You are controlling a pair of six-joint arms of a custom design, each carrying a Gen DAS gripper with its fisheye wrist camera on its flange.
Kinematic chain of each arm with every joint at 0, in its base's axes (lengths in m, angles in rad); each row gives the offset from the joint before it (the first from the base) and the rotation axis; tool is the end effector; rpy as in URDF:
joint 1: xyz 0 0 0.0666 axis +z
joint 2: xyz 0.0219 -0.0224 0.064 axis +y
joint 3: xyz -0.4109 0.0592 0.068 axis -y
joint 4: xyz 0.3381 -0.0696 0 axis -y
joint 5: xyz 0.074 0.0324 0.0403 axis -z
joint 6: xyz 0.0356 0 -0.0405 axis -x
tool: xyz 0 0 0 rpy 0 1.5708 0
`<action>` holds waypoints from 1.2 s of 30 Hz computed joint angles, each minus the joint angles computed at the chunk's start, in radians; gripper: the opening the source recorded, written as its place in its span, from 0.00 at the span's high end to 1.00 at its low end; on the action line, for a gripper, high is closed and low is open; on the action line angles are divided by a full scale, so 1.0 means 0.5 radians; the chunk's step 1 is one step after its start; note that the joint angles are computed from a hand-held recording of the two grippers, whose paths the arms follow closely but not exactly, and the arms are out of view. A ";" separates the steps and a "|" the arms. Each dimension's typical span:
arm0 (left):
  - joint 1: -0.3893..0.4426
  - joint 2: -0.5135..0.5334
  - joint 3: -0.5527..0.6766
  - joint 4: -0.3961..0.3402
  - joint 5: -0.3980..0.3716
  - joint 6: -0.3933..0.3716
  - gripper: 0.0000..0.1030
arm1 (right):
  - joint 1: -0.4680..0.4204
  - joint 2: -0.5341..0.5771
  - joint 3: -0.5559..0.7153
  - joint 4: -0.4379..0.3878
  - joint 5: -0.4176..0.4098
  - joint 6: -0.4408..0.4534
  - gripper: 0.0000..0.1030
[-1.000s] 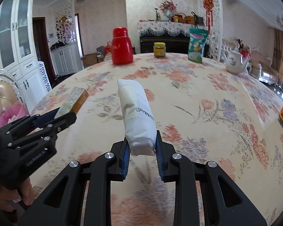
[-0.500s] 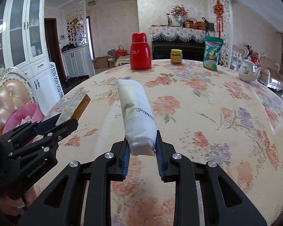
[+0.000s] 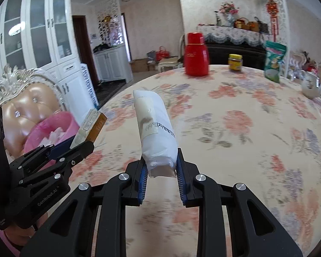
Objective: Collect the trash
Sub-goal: 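Carry the white tube and card box to the pink bin with both tools, then open both tools over the pink bin to drop the tube and box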
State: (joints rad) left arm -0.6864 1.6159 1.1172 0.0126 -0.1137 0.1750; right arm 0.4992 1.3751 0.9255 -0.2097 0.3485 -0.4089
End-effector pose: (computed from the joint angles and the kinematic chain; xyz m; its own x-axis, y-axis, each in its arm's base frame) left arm 0.3905 -0.3153 0.3250 -0.4520 0.1467 -0.8799 0.4807 0.8710 -0.1017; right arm 0.3555 0.1795 0.3340 -0.5782 0.1104 -0.8084 0.0184 0.9923 0.1223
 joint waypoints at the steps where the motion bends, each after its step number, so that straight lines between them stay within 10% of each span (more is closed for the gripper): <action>1: 0.026 -0.022 -0.031 0.014 0.002 0.004 0.69 | 0.010 0.017 0.020 -0.007 -0.010 0.008 0.76; 14: 0.533 -0.292 -0.349 -0.032 0.003 0.043 0.69 | 0.235 0.546 0.596 -0.145 -0.333 0.263 0.76; 30: 1.064 -0.156 -0.109 -0.276 0.085 -0.060 0.69 | 0.342 1.147 1.450 -0.424 -0.668 0.330 0.74; 33: 1.097 -0.135 -0.089 -0.288 0.117 -0.053 0.69 | 0.336 1.218 1.551 -0.434 -0.755 0.305 0.69; 36: 1.115 -0.144 -0.111 -0.280 0.076 -0.041 0.51 | 0.337 1.250 1.592 -0.431 -0.813 0.350 0.41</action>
State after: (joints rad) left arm -0.1290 1.5439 1.0618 -0.1272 -0.0758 0.1545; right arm 0.6679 1.9999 1.7213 -0.4251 -0.0579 -0.2341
